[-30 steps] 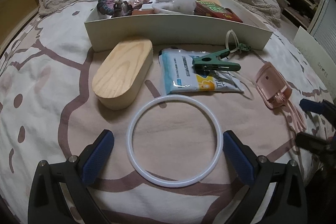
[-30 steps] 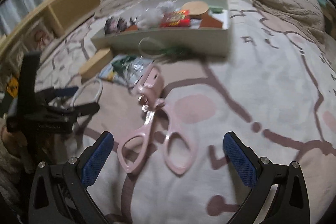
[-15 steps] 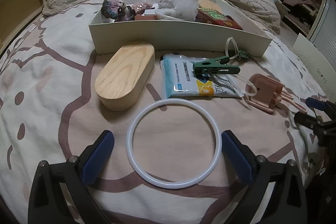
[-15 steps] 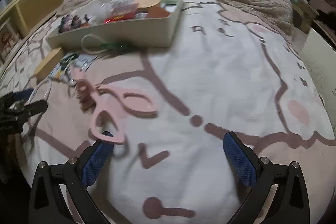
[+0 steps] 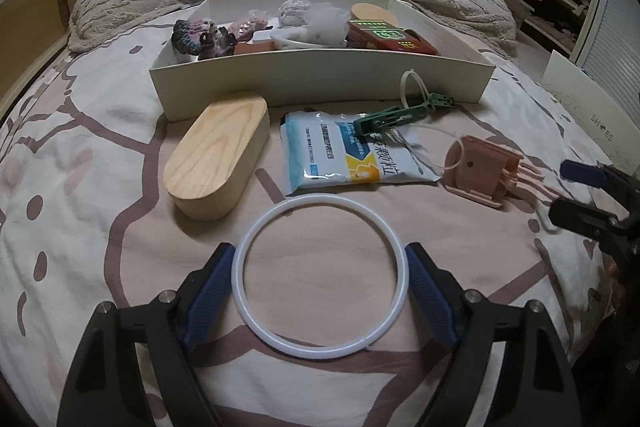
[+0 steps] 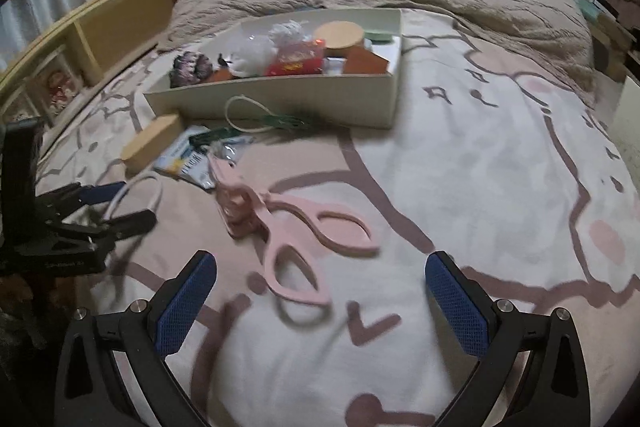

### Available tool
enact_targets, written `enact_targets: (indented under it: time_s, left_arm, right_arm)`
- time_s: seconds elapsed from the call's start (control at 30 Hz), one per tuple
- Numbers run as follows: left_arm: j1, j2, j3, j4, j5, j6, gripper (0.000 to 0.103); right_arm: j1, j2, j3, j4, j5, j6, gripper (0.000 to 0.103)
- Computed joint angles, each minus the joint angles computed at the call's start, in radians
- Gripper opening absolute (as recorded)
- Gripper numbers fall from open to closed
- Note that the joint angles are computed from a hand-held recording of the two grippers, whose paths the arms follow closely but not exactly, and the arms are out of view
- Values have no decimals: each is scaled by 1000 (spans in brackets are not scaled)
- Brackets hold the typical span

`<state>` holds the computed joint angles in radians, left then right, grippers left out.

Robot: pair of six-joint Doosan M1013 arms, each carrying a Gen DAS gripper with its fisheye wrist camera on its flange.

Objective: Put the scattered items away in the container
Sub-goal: 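Lower the open right gripper over the pink scissors' handle, then close the right gripper on the pink scissors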

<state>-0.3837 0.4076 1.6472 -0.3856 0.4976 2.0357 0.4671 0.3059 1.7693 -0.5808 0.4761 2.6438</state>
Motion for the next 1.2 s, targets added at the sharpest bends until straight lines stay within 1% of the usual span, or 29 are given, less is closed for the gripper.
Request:
enact_targets:
  time_s: [0.07, 0.2, 0.3, 0.37, 0.5, 0.53, 0.6, 0.67, 0.8, 0.87, 0.93, 0.97, 1.03, 1.1, 1.2]
  left_arm:
    - [0, 1, -1, -1, 1, 1, 85]
    - [0, 1, -2, -1, 4, 0, 85]
    - [-1, 1, -1, 1, 3, 1, 85]
    - [-1, 1, -1, 1, 2, 1, 85]
    - [-2, 1, 0, 1, 2, 1, 85]
    - [-2, 1, 0, 1, 2, 0, 85]
    - [-2, 1, 0, 1, 2, 1, 85]
    - [-2, 1, 0, 0, 2, 1, 85]
    - [-2, 1, 0, 1, 2, 1, 85]
    - [-2, 1, 0, 1, 2, 1, 85]
    - [-1, 1, 1, 0, 2, 2, 85]
    - [-1, 1, 1, 0, 2, 2, 85]
    - [-1, 0, 2, -4, 2, 7, 85]
    - [-1, 0, 3, -9, 2, 13, 85]
    - [0, 0, 3, -11, 3, 17, 85]
  right_arm:
    - [-6, 8, -8, 2, -7, -12, 103]
    - [-16, 24, -24, -9, 20, -20, 103]
    - [-28, 34, -35, 36, 28, -63, 103]
    - [-38, 37, -35, 88, 15, -112, 103]
    - [-45, 35, -25, 109, -34, -140, 103]
    - [-44, 37, -27, 106, -30, -134, 103]
    - [-41, 46, -41, 116, 14, -132, 102]
    - [-34, 51, -46, 87, 32, -107, 99]
    - [-31, 46, -36, 51, 14, -64, 82]
    - [-34, 42, -29, 62, -13, -85, 75]
    - [-30, 41, -26, 47, -24, -81, 61]
    - [-26, 41, -27, 22, -20, -60, 58]
    - [-21, 37, -22, -18, -20, -19, 40]
    - [-22, 28, -10, -20, -36, 2, 36]
    - [-21, 17, -1, 42, -37, -60, 35]
